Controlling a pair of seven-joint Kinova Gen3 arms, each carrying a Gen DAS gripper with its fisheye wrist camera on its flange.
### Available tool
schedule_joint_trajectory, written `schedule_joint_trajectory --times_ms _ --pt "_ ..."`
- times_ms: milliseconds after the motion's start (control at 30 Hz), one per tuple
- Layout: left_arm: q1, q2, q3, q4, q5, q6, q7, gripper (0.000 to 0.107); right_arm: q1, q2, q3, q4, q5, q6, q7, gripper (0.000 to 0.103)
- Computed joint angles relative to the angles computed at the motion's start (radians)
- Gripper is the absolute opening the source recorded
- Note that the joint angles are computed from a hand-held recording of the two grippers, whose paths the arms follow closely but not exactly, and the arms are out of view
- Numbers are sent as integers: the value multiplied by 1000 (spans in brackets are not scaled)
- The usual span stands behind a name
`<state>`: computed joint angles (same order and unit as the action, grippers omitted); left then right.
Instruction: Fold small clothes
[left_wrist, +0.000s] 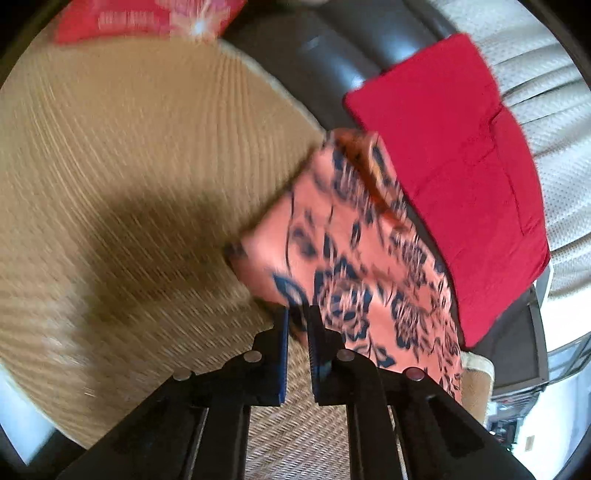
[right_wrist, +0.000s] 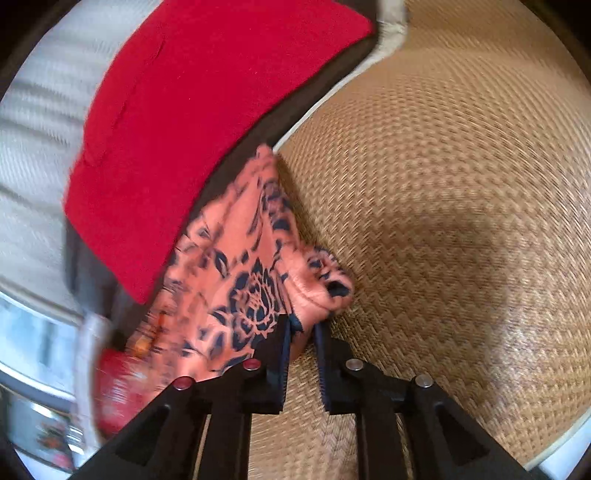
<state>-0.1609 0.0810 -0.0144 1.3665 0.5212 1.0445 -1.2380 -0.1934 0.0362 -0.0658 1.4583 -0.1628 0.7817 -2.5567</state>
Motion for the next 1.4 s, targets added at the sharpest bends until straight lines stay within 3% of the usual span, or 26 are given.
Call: schedule_joint_trajectory --times_ms 67,100,133,167,200,267,333,400,467,567,600,633,700,800,933,1000,1067,1133,1200,1300,1400 --pt "36 -20 -44 -8 -46 -34 19 18 40 -32 13 47 -80 -43 13 25" --pt "71 -35 -90 -3 -68 -62 23 40 73 -46 2 67 -103 -67 12 40" --pt "107 -38 -137 -4 -75 -74 30 74 114 -54 -25 74 -109 -79 8 73" --pt "134 -35 -177 1 -64 -92 40 85 159 -57 -61 79 -100 -105 -1 86" --pt "142 -27 -199 5 -38 -101 39 88 205 -63 -104 85 -74 -127 -15 89" --pt "136 17 -217 -29 16 -72 20 88 261 -51 -175 66 0 -162 -29 89" --pt "99 61 -172 -68 23 -49 -12 88 252 -1 -184 7 17 -156 17 88" --pt "32 103 -82 -107 21 -17 -31 88 194 53 -134 -55 -12 -124 89 88" --pt "15 124 -40 -117 30 -21 -48 88 111 105 -45 -119 -53 -76 152 87" --pt "114 135 -93 -147 -43 -27 -52 87 55 198 26 -250 -120 39 251 78" --pt "161 138 -124 -165 -84 -19 -59 82 44 230 31 -296 -115 80 263 68" --pt "207 148 -161 -189 -124 6 -65 67 16 260 51 -341 -93 120 259 51" --pt "300 191 -237 -262 -206 81 -101 45 -77 310 120 -408 -14 202 277 33" --pt "417 200 -293 -293 -327 101 -80 34 -216 353 221 -511 108 324 301 25" --pt "417 188 -218 -279 -430 88 -66 26 -388 399 319 -605 271 486 386 24" --pt "429 177 -216 -270 -449 100 -106 26 -413 402 289 -631 350 564 392 24" --pt "421 151 -200 -237 -451 99 -140 26 -386 378 199 -609 417 589 371 23" --pt "436 118 -218 -190 -426 90 -201 26 -339 328 112 -538 450 569 345 23" --pt "414 63 -201 -125 -404 85 -269 26 -309 295 73 -490 451 556 317 23" --pt "420 20 -236 -74 -322 95 -364 26 -222 275 -16 -449 441 510 280 24" --pt "363 26 -255 -97 -211 161 -429 31 -95 265 -151 -444 449 474 224 29"
